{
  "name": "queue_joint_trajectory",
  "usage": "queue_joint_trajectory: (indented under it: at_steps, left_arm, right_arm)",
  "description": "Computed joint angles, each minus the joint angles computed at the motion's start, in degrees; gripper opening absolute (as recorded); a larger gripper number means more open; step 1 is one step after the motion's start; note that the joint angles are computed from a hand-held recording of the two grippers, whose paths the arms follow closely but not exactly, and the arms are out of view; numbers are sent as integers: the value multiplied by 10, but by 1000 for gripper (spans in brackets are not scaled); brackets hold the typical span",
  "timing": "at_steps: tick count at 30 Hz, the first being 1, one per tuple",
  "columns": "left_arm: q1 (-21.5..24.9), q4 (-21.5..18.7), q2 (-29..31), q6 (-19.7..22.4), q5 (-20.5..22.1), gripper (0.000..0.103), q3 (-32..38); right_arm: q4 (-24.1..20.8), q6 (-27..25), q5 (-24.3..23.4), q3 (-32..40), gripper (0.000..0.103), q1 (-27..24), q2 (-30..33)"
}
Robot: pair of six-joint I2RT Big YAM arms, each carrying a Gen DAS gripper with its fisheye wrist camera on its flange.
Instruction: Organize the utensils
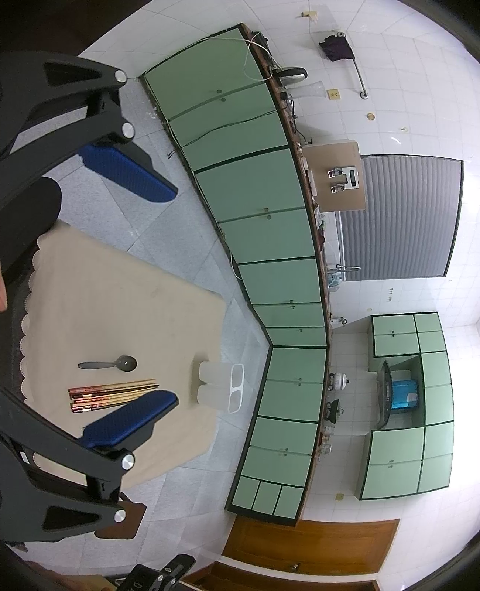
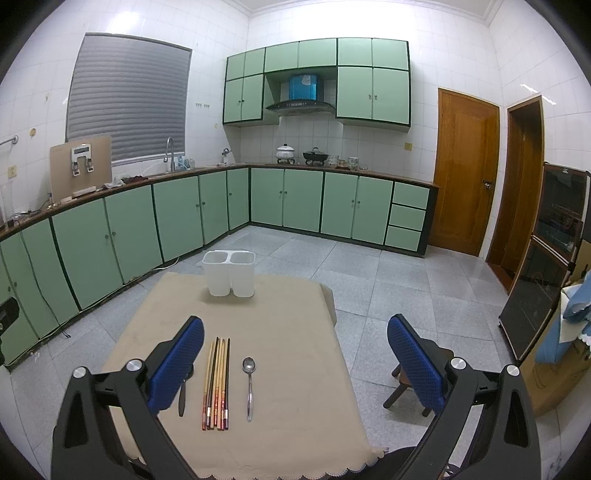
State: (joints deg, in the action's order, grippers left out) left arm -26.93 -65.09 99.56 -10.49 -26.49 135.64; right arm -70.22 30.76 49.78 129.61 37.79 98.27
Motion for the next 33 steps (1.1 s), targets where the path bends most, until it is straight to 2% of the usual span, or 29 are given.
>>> queue_joint_trajectory:
  at_steps: [3, 6, 9, 11, 14, 19, 22, 25, 27, 31, 33]
  left_arm:
    - [2, -11, 8, -2, 7, 99, 5]
    - [6, -34, 27, -2, 25, 99, 17]
    - [17, -61, 47, -5, 75, 99, 9]
    - [27, -53, 49, 1, 138, 99, -26]
    - [30, -39, 59, 11, 198, 99, -66]
    - [33, -33, 98, 14, 211, 98, -96]
    - [38, -46, 132, 11, 226, 97, -82]
    - [39, -48, 160, 16, 237, 97, -71]
    - [38, -66, 186, 21, 247, 93, -39]
    - [35, -101, 243, 30, 256, 76, 26]
    - [32, -110, 264, 33, 245, 74, 52]
  right_arm:
    - [9, -5, -7, -7, 98, -3, -2]
    - [33, -17, -37, -35, 98, -11, -9]
    - [54, -23, -89, -75, 98, -26, -13]
    - [53, -16, -120, -89, 98, -35, -6]
    - [68, -16, -176, -124, 87, -51, 5]
    - [88, -9, -275, -167, 61, -79, 39]
    - [111, -2, -323, -193, 52, -90, 54]
    - [129, -5, -344, -209, 47, -93, 65]
    - [138, -8, -351, -212, 44, -94, 72]
    - [142, -19, -370, -201, 36, -102, 93]
    - [144, -24, -378, -199, 33, -105, 99]
